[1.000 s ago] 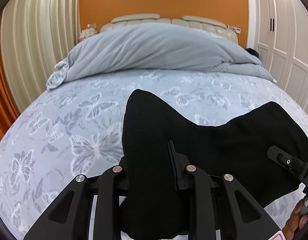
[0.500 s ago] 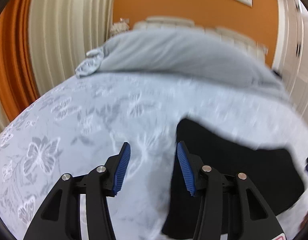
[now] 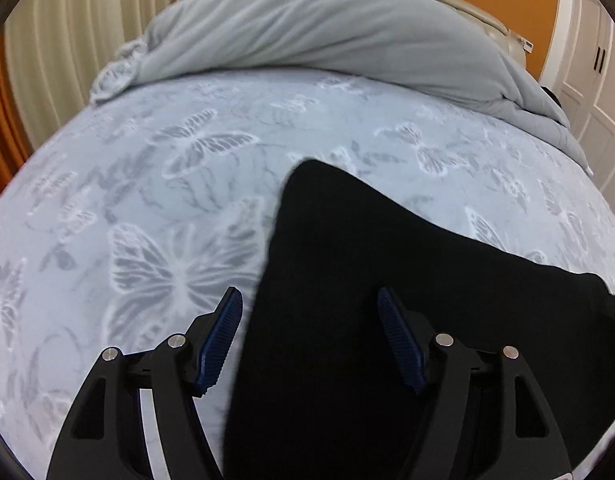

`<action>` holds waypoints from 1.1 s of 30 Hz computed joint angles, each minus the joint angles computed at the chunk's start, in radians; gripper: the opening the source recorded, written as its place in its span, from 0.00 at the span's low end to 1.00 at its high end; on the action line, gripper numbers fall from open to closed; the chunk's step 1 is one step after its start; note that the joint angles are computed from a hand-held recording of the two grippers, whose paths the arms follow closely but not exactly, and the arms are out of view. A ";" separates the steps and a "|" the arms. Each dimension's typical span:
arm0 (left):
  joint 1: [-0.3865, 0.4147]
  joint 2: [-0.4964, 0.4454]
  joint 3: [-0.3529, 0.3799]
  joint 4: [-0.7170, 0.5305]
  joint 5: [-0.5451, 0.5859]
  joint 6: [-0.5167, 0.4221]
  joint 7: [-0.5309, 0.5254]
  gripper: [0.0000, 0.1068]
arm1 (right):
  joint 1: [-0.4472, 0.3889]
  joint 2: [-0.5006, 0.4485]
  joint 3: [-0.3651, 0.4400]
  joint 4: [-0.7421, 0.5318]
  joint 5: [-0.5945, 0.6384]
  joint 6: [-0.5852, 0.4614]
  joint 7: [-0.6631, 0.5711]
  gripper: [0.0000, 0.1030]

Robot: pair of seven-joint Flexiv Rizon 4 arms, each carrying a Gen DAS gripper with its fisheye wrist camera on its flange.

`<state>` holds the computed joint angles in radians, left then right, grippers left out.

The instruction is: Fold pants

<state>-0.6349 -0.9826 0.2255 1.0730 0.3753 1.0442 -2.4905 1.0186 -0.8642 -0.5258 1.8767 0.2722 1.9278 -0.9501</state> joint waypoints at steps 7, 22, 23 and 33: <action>-0.051 0.060 0.038 0.053 0.072 -0.033 -0.026 0.64 | 0.102 0.057 -0.059 0.141 0.008 0.050 0.012 0.21; -0.097 0.197 -0.010 0.249 0.206 -0.017 -0.067 0.64 | 0.152 0.109 -0.084 0.244 0.025 -0.036 0.044 0.45; -0.091 0.201 -0.017 0.263 0.200 -0.005 -0.074 0.65 | 0.127 0.119 -0.055 0.240 0.025 -0.048 0.064 0.69; 0.155 0.158 -0.214 0.451 -0.062 0.389 -0.050 0.74 | -0.445 0.064 0.543 0.122 -0.171 0.174 0.109 0.38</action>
<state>-0.4802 -0.8246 0.0111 1.5242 0.3134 1.4332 -2.5404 0.5738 -0.8001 0.0177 1.9986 0.1009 2.1017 -0.8412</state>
